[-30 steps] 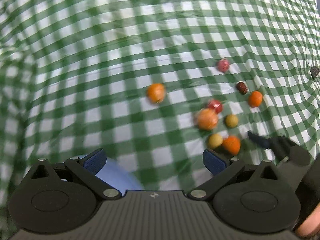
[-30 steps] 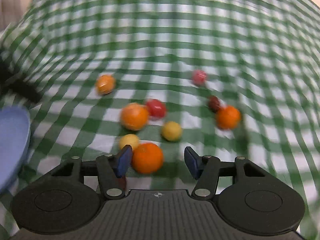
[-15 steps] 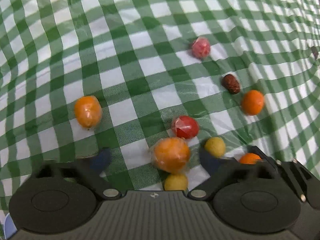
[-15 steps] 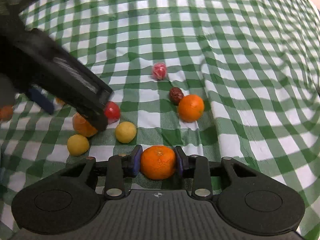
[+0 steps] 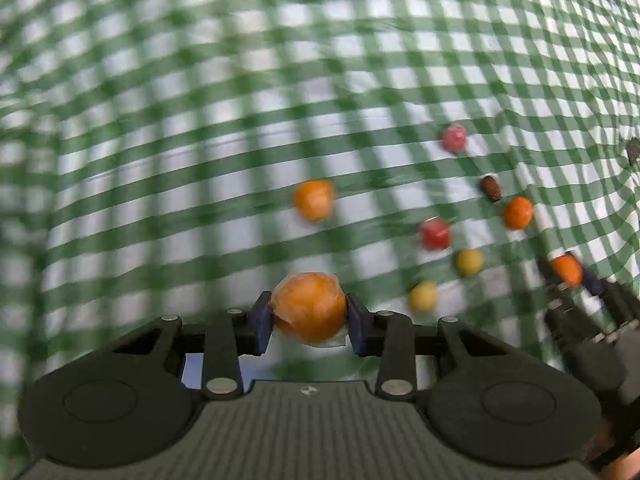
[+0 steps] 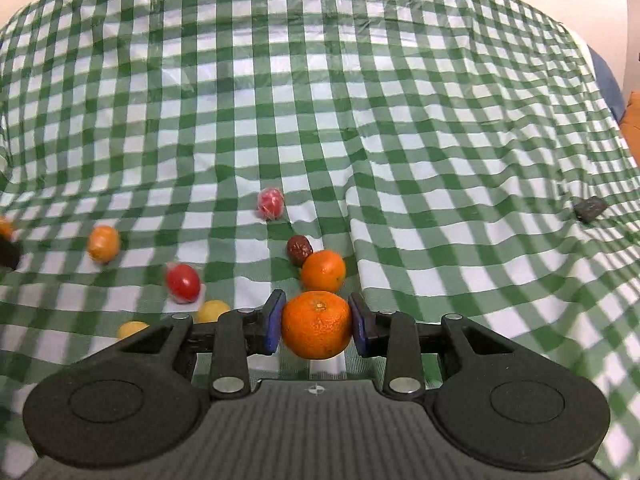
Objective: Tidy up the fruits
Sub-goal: 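Carry both fruits to the blue plate and open both tools to release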
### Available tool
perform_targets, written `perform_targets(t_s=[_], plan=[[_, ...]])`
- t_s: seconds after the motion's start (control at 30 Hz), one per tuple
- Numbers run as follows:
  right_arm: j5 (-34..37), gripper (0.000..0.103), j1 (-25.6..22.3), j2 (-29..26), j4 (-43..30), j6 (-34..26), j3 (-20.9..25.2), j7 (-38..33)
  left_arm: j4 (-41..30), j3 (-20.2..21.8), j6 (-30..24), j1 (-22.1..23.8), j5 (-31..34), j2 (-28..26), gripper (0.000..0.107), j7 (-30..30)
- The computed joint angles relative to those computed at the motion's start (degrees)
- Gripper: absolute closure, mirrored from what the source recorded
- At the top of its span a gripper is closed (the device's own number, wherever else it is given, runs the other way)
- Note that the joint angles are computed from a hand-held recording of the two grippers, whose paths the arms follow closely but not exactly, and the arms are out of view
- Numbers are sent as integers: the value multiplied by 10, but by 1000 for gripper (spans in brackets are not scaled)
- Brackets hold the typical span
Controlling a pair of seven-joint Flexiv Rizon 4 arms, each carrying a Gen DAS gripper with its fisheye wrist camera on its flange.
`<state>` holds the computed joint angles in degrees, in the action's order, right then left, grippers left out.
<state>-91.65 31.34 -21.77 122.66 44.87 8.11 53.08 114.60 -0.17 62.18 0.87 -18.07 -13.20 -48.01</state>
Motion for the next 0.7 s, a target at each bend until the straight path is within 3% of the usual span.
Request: perform_targets(t_s=[0.13, 0.27, 0.43, 0.7], plan=[[-18, 67, -2, 67, 25, 39, 27, 36, 55, 35, -14, 27, 0, 71, 65, 24], [-37, 67, 12, 91, 14, 99, 54, 30, 103, 71, -41, 53, -7, 138, 65, 54], [1, 67, 81, 77, -45, 89, 78, -53, 152, 110, -61, 81, -42, 201, 65, 105], [23, 67, 155, 48, -121, 66, 67, -186, 205, 146, -77, 103, -104, 258, 65, 165]])
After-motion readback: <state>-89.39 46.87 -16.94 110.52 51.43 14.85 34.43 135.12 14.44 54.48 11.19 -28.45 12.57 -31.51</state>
